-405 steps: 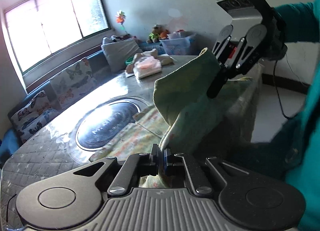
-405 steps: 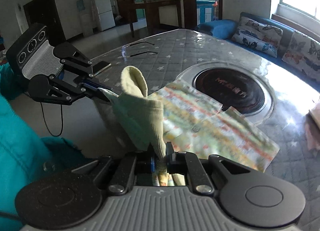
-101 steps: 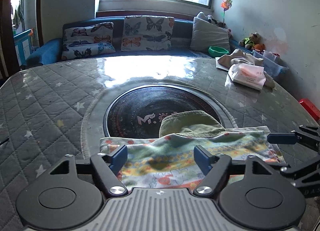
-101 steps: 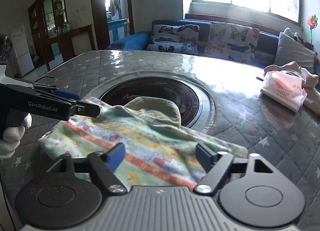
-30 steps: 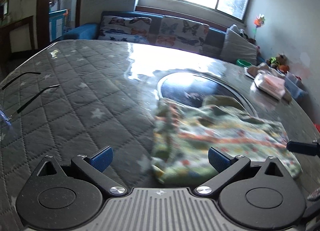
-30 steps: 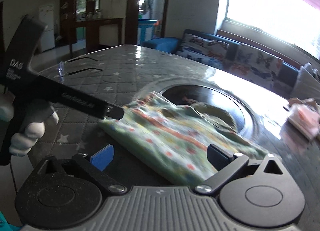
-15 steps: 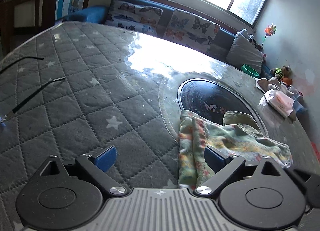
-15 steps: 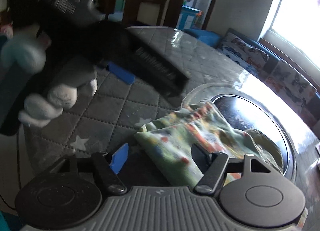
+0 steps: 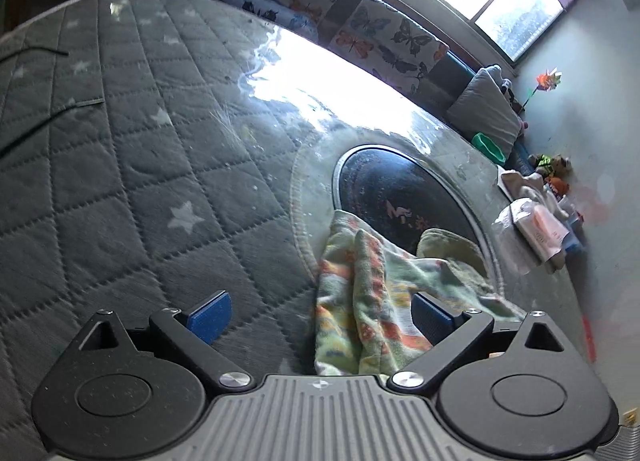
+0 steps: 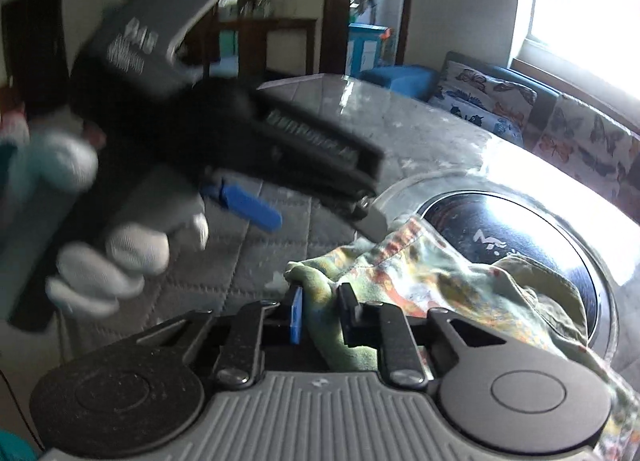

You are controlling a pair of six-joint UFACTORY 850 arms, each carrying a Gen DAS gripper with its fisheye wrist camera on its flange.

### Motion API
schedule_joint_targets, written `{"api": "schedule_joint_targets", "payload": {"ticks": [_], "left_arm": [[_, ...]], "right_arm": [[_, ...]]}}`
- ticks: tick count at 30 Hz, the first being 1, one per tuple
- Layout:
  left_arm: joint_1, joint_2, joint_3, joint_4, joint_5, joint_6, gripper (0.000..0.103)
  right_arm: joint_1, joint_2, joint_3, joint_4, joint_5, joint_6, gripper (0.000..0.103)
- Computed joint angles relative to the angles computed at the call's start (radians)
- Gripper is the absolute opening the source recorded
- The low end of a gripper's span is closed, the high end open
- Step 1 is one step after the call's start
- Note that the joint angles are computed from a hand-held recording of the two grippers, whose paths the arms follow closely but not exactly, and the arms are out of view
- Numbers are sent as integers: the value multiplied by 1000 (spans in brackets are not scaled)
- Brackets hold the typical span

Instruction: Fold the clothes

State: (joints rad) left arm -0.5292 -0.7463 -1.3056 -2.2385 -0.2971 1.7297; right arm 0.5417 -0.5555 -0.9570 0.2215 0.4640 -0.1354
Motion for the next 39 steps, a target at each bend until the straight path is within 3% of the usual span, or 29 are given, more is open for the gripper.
{"api": "schedule_joint_targets", "payload": {"ticks": [4,7,11,14,16,19,22,27,28,30,37,39], "left_arm": [[13,-24,-35,219,-72,-273,99],[6,-39,-65,307,-81,-365,97],[12,-67,-100,379,-164,-440,92],[18,-94,-121,410,-234,-473,71],[22,-112,-134,441,-276,-512,48],[24,-129,-141,452,-296,-528,24],[28,-133,-136,440,-298,-512,16],[29,-130,-129,427,-298,-497,16],[28,-129,-128,424,-295,-492,16],[26,-126,-124,417,-288,-477,16],[14,-112,-109,384,-253,-426,16],[7,-110,-111,380,-236,-420,16]], "right_arm": [[-20,37,50,-89,62,125,15],[-32,55,73,-142,87,183,15],[-42,75,110,-185,128,229,14],[-56,80,118,-230,144,261,14],[-60,78,119,-258,152,281,14],[-73,86,129,-333,144,334,15],[-101,91,132,-400,140,394,23],[-121,149,200,-322,149,354,31],[-127,163,217,-283,148,334,38],[-138,184,248,-163,151,260,43],[-240,173,294,218,158,65,58],[-280,154,294,207,152,107,59]]}}
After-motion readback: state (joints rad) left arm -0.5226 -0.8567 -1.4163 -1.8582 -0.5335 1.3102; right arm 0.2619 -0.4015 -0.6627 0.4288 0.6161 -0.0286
